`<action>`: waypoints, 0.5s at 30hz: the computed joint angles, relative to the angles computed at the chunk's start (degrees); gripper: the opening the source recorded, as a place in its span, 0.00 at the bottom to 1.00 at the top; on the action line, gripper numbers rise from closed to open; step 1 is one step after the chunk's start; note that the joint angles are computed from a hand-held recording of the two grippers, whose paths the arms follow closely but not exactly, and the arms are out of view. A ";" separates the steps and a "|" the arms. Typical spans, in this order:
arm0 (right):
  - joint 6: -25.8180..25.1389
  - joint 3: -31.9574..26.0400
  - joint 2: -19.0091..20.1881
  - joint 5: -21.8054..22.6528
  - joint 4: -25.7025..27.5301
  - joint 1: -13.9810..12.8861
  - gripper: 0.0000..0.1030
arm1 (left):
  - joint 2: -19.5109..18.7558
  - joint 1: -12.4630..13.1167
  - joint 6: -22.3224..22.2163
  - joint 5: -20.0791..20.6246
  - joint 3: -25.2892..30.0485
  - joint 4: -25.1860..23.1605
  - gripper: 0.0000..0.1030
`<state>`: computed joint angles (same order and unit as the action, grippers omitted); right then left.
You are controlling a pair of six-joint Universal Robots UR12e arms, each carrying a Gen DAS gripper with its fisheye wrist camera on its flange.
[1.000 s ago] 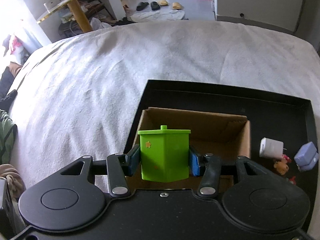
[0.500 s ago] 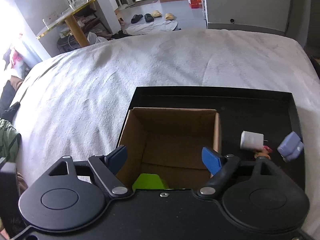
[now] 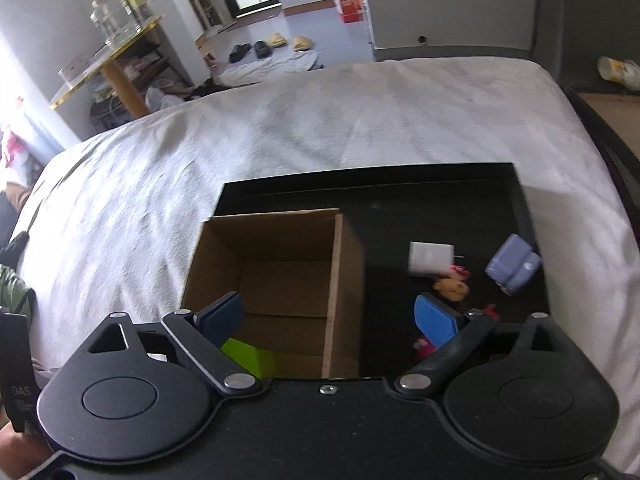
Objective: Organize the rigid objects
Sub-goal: 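Lower the green cup into the box and open the right tool, then move the right tool to the pink figure and grasp it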
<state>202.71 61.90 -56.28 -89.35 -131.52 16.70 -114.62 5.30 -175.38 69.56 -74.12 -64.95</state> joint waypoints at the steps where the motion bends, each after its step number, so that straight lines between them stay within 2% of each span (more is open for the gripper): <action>1: 0.22 0.67 -0.36 -0.35 -0.24 -0.17 0.90 | 0.01 -0.04 -0.05 0.13 0.00 0.01 0.14; 4: 0.41 2.31 -1.27 -1.41 -0.20 -0.62 0.90 | 0.01 -0.19 -0.19 0.57 0.03 0.19 0.14; 15: 1.87 6.96 -3.28 0.15 -0.77 -2.17 0.90 | -0.06 -0.64 -0.55 2.10 0.21 0.26 0.14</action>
<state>204.58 68.86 -59.56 -89.20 -132.28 14.53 -114.68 4.66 -175.93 71.66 -73.91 -64.69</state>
